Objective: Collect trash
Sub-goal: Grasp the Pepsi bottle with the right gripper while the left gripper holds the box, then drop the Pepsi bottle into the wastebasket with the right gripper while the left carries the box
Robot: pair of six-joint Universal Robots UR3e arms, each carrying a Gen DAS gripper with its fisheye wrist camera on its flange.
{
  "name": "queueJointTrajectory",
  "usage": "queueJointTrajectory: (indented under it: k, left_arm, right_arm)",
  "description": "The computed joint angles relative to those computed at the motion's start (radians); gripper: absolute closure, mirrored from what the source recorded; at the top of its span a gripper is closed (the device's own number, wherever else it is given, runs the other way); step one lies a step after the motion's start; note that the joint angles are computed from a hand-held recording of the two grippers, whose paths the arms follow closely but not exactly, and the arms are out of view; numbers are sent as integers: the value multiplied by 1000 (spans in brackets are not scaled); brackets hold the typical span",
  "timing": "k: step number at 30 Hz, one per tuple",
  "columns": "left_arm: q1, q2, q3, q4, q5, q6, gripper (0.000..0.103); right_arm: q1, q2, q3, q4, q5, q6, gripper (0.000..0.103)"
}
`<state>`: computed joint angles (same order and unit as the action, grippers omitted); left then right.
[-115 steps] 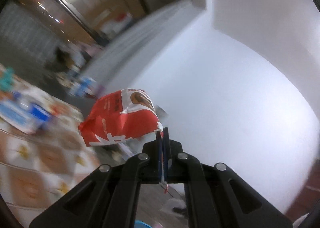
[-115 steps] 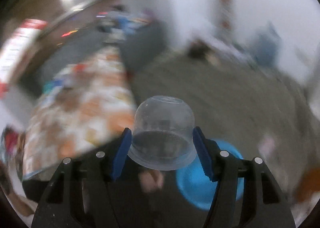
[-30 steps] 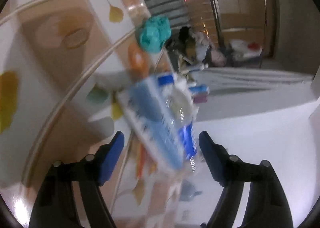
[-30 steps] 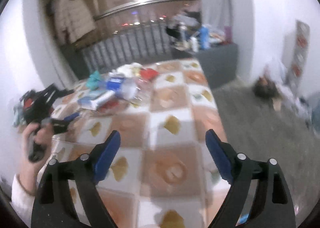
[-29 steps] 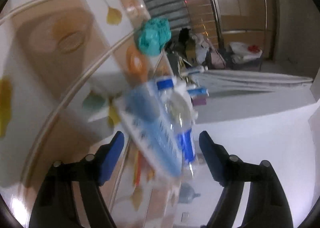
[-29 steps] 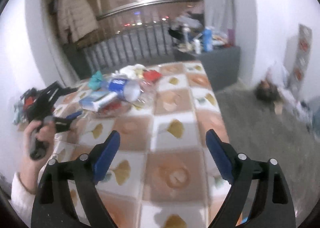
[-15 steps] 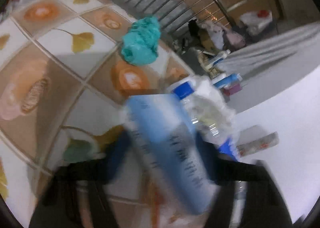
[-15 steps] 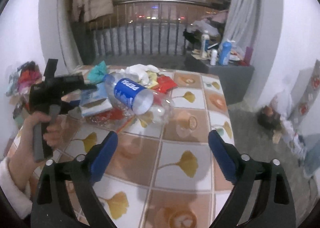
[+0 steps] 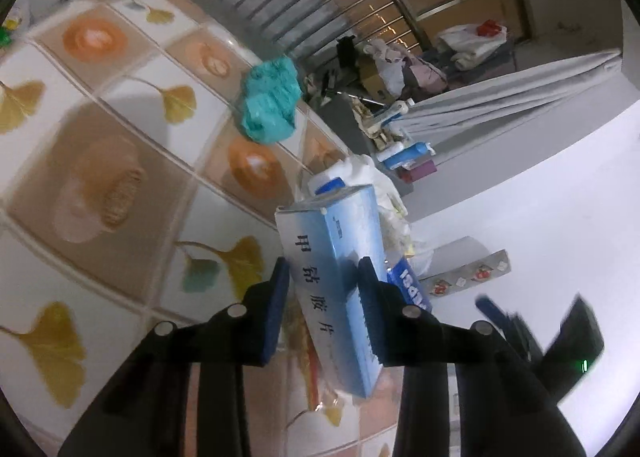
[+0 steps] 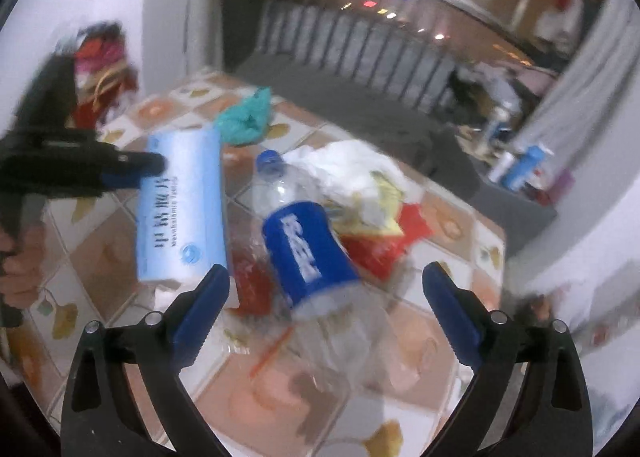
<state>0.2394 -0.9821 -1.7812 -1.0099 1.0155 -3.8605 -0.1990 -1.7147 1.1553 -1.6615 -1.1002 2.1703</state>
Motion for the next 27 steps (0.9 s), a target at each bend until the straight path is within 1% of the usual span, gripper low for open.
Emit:
queueJointTrajectory:
  k: [1, 3, 5, 6, 7, 8, 9, 10, 11, 12, 14, 15, 17, 19, 21, 22, 23, 24, 26, 27]
  left_arm:
    - [9, 17, 15, -40, 10, 16, 69]
    - [59, 56, 30, -113, -4, 58, 69]
    - [152, 127, 38, -235, -61, 130, 69]
    - [181, 143, 41, -266, -82, 151, 68]
    - [221, 168, 38, -309, -116, 182, 68]
    - [269, 193, 39, -367, -156, 223, 68]
    - [286, 198, 41, -397, -176, 246, 67]
    - [310, 207, 47, -436, -197, 278, 67]
    - [309, 198, 57, -449, -201, 290, 63]
    - [285, 175, 63, -431, -187, 281, 47]
    - [226, 124, 84, -393, -145, 259, 29]
    - [179, 102, 89, -353, -103, 235, 25]
    - [76, 35, 125, -315, 5, 197, 16]
    - [-30, -42, 171, -299, 113, 158, 16]
    - [-92, -95, 205, -302, 175, 136, 16]
    - [-122, -131, 226, -294, 203, 119, 16]
    - [-132, -150, 222, -271, 209, 101, 14]
    - [-135, -165, 216, -243, 200, 70, 10]
    - [-137, -209, 213, -213, 146, -13, 9]
    - [-175, -257, 266, -226, 183, -25, 6]
  right_arm:
    - [38, 36, -31, 1, -35, 9, 10]
    - [167, 126, -84, -51, -175, 42, 10]
    - [258, 186, -93, -111, -292, 51, 10]
    - [288, 211, -91, -134, -336, 49, 10]
    - [333, 261, -112, -156, -406, 64, 11]
    - [346, 284, -122, -158, -439, 74, 13]
    - [362, 321, -155, -137, -475, 93, 28]
    - [370, 361, -200, -89, -504, 113, 41]
    - [372, 372, -204, -81, -526, 130, 43]
    - [363, 347, -169, -101, -511, 122, 43]
    - [341, 301, -138, -80, -487, 125, 44]
    - [329, 278, -124, -75, -484, 141, 44]
    - [304, 242, -123, -52, -487, 201, 44]
    - [243, 220, -183, 63, -408, 218, 44]
    - [166, 178, -225, 173, -320, 225, 44]
    - [142, 158, -225, 189, -298, 226, 44]
    - [107, 124, -221, 207, -263, 225, 44]
    - [74, 103, -229, 230, -227, 222, 44]
    - [-41, 47, -253, 316, -113, 191, 43]
    - [-78, 48, -287, 358, -69, 183, 43]
